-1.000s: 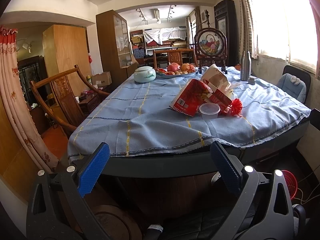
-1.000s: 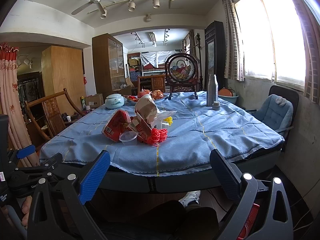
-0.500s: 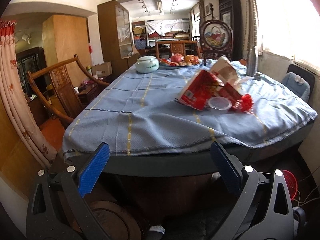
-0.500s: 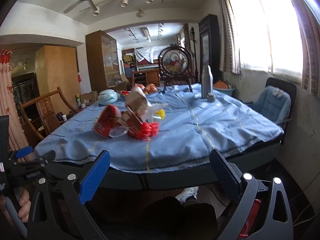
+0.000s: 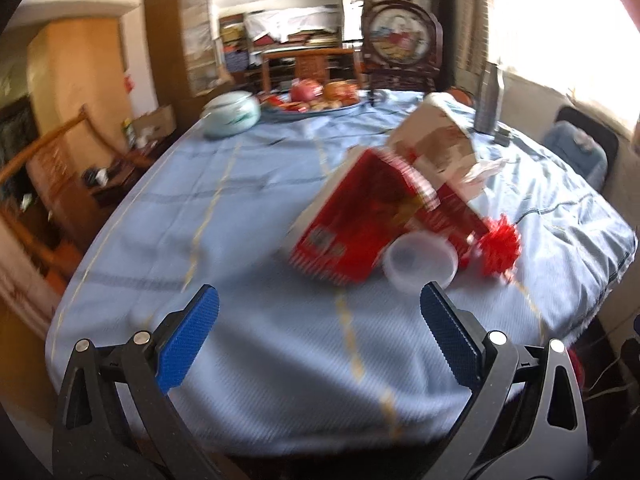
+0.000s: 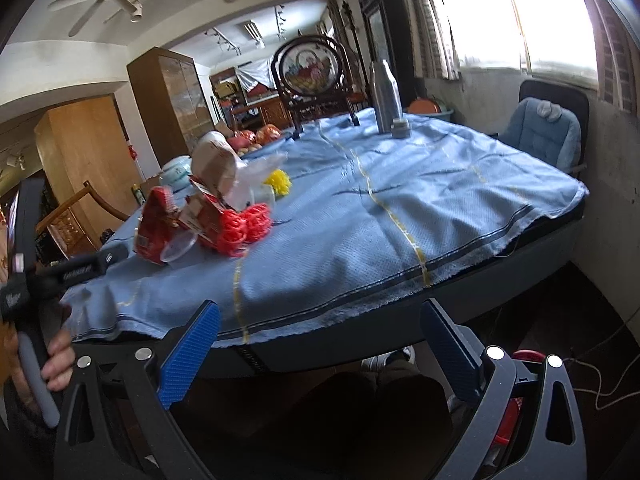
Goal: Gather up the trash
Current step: 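Grasp the red snack bag with the left tool while the right tool grasps the red yarn tuft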
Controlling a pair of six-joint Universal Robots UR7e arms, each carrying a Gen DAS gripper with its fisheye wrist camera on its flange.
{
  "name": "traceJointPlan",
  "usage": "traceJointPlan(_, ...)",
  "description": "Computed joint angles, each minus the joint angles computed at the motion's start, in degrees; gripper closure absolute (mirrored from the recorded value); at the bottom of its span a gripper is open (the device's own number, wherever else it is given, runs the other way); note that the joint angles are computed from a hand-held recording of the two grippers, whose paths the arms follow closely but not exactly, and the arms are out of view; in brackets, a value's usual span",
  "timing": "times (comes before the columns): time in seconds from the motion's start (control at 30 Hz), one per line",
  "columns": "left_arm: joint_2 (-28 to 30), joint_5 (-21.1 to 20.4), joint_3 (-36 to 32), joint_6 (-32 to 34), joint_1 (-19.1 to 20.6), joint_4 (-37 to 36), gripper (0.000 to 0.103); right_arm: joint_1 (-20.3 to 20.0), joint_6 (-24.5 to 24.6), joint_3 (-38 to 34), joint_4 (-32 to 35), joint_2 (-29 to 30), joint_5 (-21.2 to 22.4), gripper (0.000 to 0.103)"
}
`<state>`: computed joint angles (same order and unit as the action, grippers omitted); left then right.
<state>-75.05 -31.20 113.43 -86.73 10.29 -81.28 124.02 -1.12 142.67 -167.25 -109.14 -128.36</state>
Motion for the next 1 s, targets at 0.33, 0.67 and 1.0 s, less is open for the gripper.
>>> traceJointPlan(0.33, 4.5, 2.9, -2.7, 21.2, 9.7, -15.1, 0.007, -2.7, -5.6, -3.4, -3.6, 7.0, 4.5, 0.005)
traceJointPlan(0.67, -4.5, 5.3, 2.9, 25.5, 10.5, -25.9, 0.007, -1.6, -13.5, -11.5, -9.1, 24.0, 6.3, 0.006)
traceJointPlan(1.0, -5.3, -0.4, 3.4, 28.6, 13.9, -32.3, 0.007, -8.2, -7.6, -13.0, -4.5, 22.9, 17.4, 0.075)
